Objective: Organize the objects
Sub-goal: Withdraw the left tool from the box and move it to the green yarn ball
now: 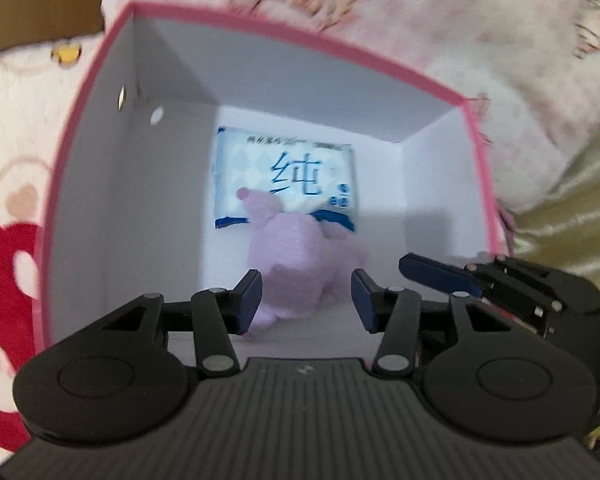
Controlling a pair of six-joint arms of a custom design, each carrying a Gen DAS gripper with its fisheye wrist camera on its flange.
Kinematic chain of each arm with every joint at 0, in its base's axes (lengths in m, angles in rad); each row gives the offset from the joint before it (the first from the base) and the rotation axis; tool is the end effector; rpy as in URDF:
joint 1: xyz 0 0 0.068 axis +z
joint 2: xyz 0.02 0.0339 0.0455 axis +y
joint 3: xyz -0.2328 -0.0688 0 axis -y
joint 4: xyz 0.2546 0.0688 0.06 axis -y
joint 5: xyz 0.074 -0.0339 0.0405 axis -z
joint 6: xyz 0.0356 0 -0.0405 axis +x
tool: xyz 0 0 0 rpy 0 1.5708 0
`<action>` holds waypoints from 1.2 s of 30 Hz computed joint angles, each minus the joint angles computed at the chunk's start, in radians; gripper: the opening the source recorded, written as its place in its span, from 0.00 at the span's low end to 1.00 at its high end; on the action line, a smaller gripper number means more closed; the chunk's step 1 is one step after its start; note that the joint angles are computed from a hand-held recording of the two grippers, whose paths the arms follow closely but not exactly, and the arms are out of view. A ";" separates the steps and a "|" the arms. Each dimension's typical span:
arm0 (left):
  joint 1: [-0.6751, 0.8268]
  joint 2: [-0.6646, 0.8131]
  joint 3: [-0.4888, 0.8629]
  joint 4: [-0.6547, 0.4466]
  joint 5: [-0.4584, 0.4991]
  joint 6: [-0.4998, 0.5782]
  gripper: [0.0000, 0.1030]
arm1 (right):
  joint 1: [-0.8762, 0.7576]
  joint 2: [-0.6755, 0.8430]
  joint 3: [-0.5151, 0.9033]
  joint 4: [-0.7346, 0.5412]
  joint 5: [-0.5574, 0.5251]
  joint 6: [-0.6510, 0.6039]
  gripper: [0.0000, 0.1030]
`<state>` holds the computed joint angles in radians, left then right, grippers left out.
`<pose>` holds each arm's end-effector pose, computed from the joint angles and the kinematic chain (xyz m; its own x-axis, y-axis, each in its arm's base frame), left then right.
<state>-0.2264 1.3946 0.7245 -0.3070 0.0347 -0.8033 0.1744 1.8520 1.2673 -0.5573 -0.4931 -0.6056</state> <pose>0.2700 -0.0635 0.1408 -0.7359 -0.5685 -0.3677 -0.4124 0.8071 -0.4226 0.3652 0.0815 0.1508 -0.5390 -0.6041 -0.5869 -0.7949 0.5953 0.1173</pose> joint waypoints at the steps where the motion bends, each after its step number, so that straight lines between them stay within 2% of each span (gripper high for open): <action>1: -0.020 0.010 0.019 -0.012 -0.019 0.005 0.49 | -0.006 -0.027 -0.014 -0.005 -0.012 0.002 0.38; 8: -0.101 -0.205 0.023 -0.228 -0.100 0.012 0.51 | -0.029 -0.180 -0.080 -0.055 -0.063 -0.003 0.46; 11: -0.127 -0.264 0.019 -0.271 -0.118 -0.009 0.54 | -0.034 -0.238 -0.113 -0.067 -0.071 -0.009 0.53; 14: -0.184 -0.355 0.020 -0.361 -0.175 -0.049 0.57 | -0.028 -0.328 -0.186 -0.044 -0.048 -0.038 0.63; 16: -0.205 -0.393 0.018 -0.399 -0.190 -0.076 0.63 | -0.027 -0.379 -0.220 -0.046 -0.049 -0.053 0.68; 19: -0.231 -0.415 0.047 -0.469 -0.223 -0.112 0.67 | -0.037 -0.409 -0.218 -0.114 -0.088 -0.092 0.73; 22: -0.275 -0.444 0.083 -0.545 -0.253 -0.136 0.73 | -0.046 -0.475 -0.242 -0.134 -0.096 -0.094 0.82; 24: -0.325 -0.468 0.108 -0.602 -0.299 -0.165 0.77 | -0.056 -0.522 -0.255 -0.147 -0.113 -0.093 0.91; 26: -0.370 -0.493 0.124 -0.648 -0.347 -0.205 0.81 | -0.059 -0.561 -0.253 -0.178 -0.110 -0.104 0.94; 30: -0.486 -0.522 0.163 -0.749 -0.445 -0.312 0.92 | -0.079 -0.622 -0.247 -0.250 -0.122 -0.137 0.94; 36: -0.670 -0.535 0.218 -0.889 -0.520 -0.489 0.97 | -0.143 -0.748 -0.282 -0.353 -0.151 -0.226 0.95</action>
